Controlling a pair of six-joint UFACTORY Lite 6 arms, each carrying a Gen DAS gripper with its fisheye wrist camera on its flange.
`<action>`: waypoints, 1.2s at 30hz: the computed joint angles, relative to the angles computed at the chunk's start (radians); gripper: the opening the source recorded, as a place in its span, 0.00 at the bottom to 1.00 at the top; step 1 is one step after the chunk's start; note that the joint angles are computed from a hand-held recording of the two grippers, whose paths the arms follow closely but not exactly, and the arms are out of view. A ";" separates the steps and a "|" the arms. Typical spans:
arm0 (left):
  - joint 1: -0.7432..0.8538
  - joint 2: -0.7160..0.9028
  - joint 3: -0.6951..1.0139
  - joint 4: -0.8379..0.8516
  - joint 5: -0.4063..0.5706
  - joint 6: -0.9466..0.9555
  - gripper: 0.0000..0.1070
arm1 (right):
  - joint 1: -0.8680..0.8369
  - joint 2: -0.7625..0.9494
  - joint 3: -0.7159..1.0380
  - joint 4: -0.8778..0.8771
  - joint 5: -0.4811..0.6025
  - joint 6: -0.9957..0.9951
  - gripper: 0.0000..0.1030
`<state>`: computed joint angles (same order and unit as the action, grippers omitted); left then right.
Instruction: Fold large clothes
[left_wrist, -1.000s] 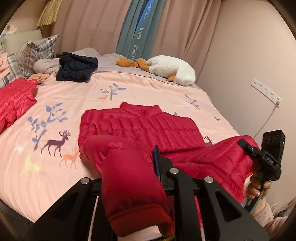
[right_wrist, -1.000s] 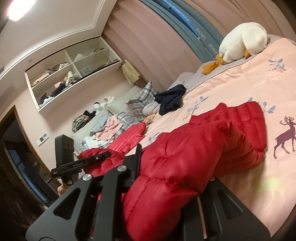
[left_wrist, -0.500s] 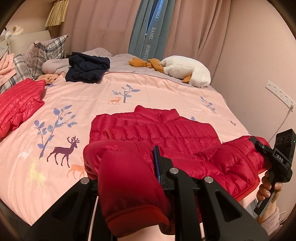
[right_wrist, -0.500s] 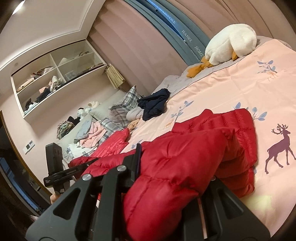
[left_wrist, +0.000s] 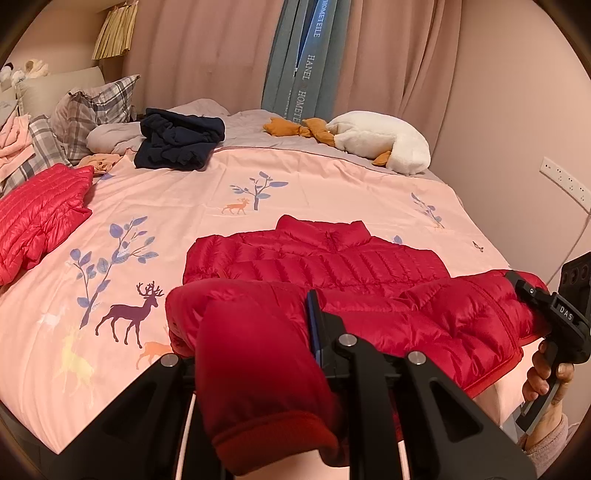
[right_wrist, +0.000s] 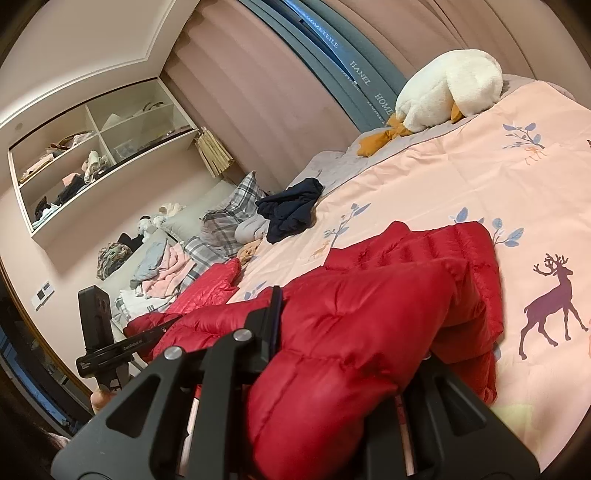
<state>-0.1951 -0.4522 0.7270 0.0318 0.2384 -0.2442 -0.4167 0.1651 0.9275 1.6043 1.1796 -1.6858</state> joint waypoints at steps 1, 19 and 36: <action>0.002 0.006 0.002 0.000 -0.003 0.001 0.15 | 0.002 0.001 0.001 0.001 -0.004 0.000 0.16; 0.049 0.107 0.033 -0.196 -0.050 0.221 0.15 | 0.058 0.036 0.028 0.042 -0.081 -0.010 0.17; 0.054 0.208 0.073 -0.216 -0.084 0.249 0.15 | 0.102 0.092 0.068 0.070 -0.129 -0.014 0.17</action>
<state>-0.1409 -0.2442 0.7996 -0.1841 0.1549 0.0052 -0.3145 0.2570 0.9951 1.6748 1.0501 -1.6997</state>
